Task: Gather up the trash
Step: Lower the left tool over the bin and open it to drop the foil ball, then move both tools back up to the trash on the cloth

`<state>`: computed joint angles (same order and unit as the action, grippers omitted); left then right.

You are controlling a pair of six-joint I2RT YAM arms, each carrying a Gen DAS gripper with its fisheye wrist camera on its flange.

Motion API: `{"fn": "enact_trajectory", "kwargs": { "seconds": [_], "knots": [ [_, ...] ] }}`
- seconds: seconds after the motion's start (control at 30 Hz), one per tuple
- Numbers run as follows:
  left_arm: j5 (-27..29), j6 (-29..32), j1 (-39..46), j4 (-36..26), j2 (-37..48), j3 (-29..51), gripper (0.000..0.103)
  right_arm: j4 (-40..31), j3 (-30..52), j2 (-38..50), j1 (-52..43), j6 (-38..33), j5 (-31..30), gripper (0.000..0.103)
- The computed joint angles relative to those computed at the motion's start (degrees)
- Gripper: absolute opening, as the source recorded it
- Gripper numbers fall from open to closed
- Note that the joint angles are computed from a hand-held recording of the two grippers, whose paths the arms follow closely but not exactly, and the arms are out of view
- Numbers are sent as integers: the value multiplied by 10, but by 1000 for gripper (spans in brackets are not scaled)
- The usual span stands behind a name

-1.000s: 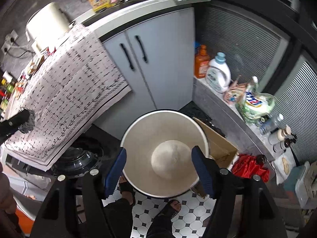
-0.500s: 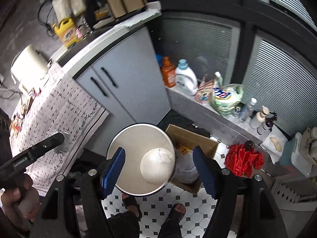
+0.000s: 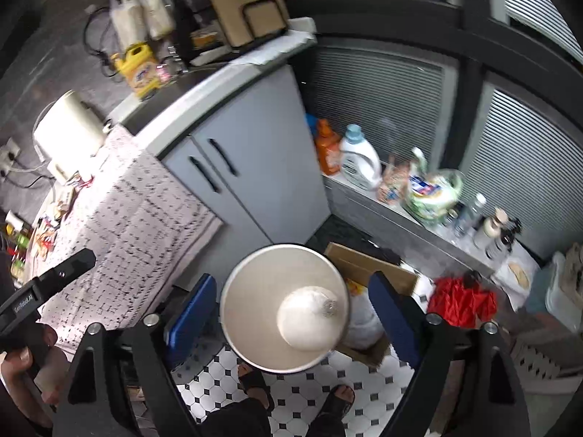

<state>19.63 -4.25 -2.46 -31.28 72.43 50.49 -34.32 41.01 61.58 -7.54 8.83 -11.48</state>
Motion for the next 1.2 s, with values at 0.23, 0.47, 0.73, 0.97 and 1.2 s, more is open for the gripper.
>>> {"fn": "enact_trajectory", "kwargs": {
  "seconds": [0.23, 0.47, 0.73, 0.97, 1.2],
  "knots": [
    [16, 44, 136, -43, -42, 3, 87, 32, 54, 53, 133, 52, 34, 93],
    [48, 94, 291, -75, -57, 21, 89, 63, 125, 130, 249, 79, 62, 95],
    [70, 146, 428, -90, -19, 64, 89, 82, 228, 240, 338, 101, 77, 95],
    [92, 168, 513, -85, 44, 122, 90, 85, 340, 342, 401, 114, 83, 95],
    [108, 170, 567, -74, 129, 198, 90, 60, 470, 435, 445, 117, 95, 95]
  ]
}}
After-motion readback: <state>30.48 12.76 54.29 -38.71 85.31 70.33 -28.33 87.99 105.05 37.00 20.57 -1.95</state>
